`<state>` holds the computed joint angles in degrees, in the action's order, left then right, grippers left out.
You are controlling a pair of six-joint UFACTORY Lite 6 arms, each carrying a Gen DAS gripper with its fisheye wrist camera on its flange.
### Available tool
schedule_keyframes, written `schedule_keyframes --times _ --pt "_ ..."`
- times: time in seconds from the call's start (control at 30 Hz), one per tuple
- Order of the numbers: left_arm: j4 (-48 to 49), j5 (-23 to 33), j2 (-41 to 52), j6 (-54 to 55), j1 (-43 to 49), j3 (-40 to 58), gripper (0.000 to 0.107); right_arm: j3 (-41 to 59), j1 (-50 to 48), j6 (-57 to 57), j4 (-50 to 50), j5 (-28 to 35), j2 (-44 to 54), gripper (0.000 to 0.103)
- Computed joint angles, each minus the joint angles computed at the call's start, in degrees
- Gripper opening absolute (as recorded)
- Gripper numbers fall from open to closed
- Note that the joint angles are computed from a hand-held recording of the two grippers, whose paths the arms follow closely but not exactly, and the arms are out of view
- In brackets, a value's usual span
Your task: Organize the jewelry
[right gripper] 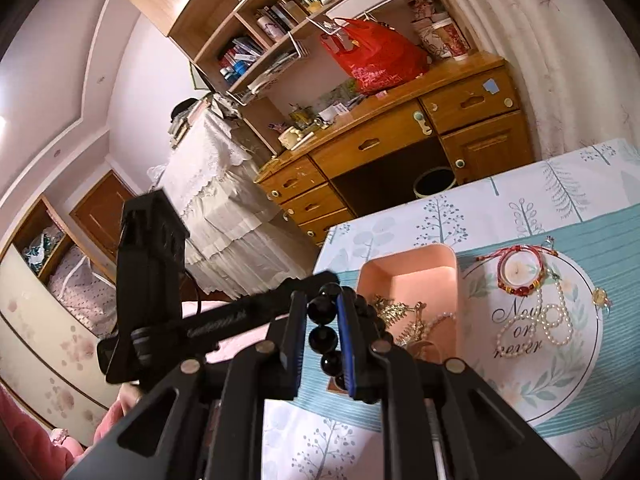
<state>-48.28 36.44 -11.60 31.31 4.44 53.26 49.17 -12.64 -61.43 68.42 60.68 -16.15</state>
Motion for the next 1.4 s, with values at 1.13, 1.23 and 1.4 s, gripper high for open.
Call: schedule_keyframes --times 1.13,1.23,1.4 --pt "45.3 -5.1 16.4 -43.0 -32.0 16.3 0.091 -14.5 -8.1 -2.2 -29.5 -28.7 -4.2 0.064" --pt "46.3 -2.8 21.5 -45.0 -34.5 21.6 0.092 -15.3 -8.9 -6.8 -30.7 -34.7 -2.8 0.064" --pt "51.2 4.2 33.7 -51.8 -37.9 33.7 0.093 -16.4 -10.3 -22.9 -23.7 -44.1 0.6 0.064"
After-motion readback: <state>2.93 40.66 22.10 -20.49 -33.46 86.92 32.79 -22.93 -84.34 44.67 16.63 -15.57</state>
